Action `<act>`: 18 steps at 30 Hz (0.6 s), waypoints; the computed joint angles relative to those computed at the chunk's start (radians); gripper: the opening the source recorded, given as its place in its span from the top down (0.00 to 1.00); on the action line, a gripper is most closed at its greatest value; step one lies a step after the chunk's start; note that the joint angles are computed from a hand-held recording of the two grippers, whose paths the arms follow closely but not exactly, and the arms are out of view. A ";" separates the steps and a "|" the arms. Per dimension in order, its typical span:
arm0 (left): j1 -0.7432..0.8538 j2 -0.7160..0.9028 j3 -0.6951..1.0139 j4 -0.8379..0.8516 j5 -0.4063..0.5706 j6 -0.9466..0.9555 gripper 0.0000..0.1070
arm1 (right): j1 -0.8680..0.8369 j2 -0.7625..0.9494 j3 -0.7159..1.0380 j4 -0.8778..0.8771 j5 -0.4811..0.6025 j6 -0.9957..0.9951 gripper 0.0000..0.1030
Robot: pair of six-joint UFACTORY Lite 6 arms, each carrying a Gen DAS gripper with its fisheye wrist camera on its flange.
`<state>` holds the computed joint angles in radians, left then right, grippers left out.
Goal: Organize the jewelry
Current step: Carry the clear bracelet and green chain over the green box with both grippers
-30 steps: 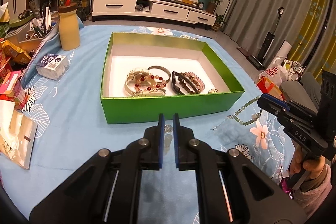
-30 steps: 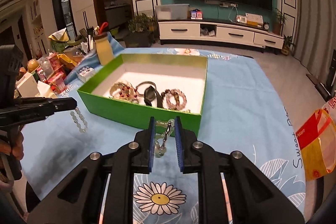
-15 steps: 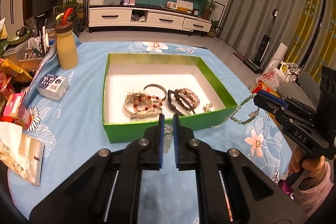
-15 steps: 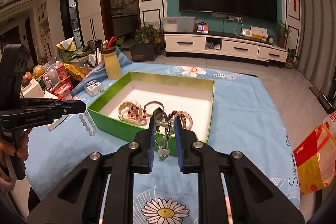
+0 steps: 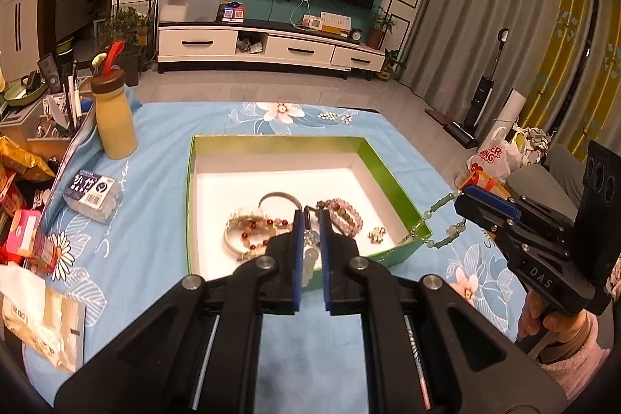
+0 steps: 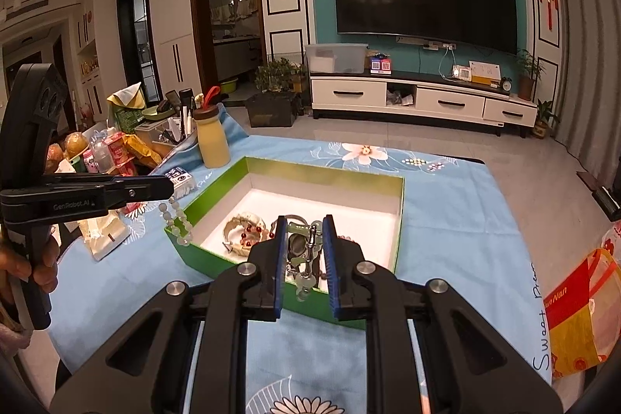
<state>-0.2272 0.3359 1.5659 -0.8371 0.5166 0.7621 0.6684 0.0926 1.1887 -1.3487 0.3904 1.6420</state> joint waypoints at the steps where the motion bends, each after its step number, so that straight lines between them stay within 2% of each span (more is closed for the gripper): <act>1: -0.002 0.013 0.020 0.011 0.004 -0.013 0.93 | -0.007 0.007 0.009 0.003 -0.007 -0.005 0.83; 12: -0.026 0.211 0.297 0.138 0.057 -0.161 0.93 | -0.083 0.098 0.127 0.066 -0.062 -0.097 0.83; 18: -0.026 0.336 0.483 0.184 0.116 -0.232 0.93 | -0.124 0.164 0.223 0.139 -0.094 -0.187 0.83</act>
